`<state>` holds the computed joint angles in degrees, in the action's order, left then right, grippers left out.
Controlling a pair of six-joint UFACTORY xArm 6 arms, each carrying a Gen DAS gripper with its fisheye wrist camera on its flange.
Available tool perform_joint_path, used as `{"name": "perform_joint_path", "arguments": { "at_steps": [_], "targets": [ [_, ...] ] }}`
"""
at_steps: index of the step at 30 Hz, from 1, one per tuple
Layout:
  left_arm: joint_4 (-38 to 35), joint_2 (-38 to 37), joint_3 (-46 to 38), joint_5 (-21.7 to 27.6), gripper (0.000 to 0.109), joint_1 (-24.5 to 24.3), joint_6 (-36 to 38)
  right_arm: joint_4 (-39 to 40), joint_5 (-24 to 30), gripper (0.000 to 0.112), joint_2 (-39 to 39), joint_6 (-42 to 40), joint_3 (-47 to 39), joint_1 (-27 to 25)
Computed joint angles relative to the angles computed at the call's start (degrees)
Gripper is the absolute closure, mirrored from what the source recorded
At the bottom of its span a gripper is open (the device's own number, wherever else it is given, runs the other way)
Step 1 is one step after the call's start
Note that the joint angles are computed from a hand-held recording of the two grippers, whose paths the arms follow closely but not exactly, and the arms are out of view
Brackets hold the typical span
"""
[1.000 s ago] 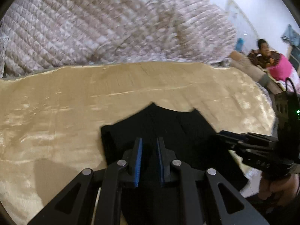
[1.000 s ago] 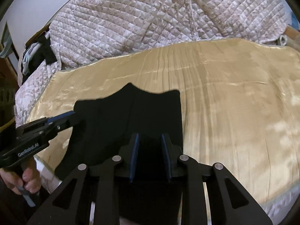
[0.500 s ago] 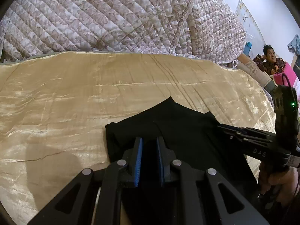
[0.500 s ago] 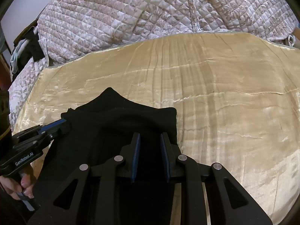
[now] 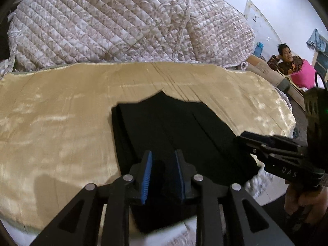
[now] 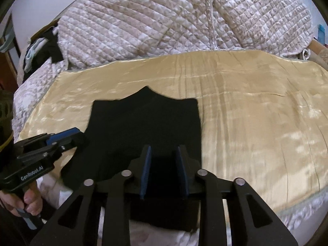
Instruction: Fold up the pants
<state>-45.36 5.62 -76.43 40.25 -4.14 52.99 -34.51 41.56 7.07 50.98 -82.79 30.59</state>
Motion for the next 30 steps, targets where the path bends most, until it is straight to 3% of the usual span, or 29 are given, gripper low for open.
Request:
{"name": "perform_joint_path", "arguments": {
  "at_steps": [2, 7, 19, 21, 25, 30],
  "targets": [
    [-0.05, -1.75, 2.83, -0.31, 0.083, 0.13, 1.15, -1.45, -0.89, 0.073, -1.36, 1.35, 2.21, 0.97],
    [-1.20, -2.13, 5.45, -3.73, 0.065, -0.03, 2.44, 0.68, -0.04, 0.072, -0.14, -1.59, 3.31, 1.27],
    [-0.11, 0.45, 1.44, -1.14, 0.063, 1.20, 0.14, -0.03, -2.56, 0.065, -2.17, -1.18, 4.88, 0.09],
    [1.33, 2.33, -1.53, -0.10, 0.062, 1.58, -2.49, 3.13, -3.90, 0.062, -2.74, -1.99, 4.88, -1.67],
    [2.06, 7.21, -9.04, 5.42, 0.047, 2.81, -7.06, 12.44, -6.11, 0.061, -1.98, -7.80, 3.69, -5.26],
    [2.96, 14.10, -16.89, 10.51, 0.043, 3.46, -13.06, 27.35, -7.49, 0.061, 1.89, -17.45, 1.15, -9.08]
  ]
}}
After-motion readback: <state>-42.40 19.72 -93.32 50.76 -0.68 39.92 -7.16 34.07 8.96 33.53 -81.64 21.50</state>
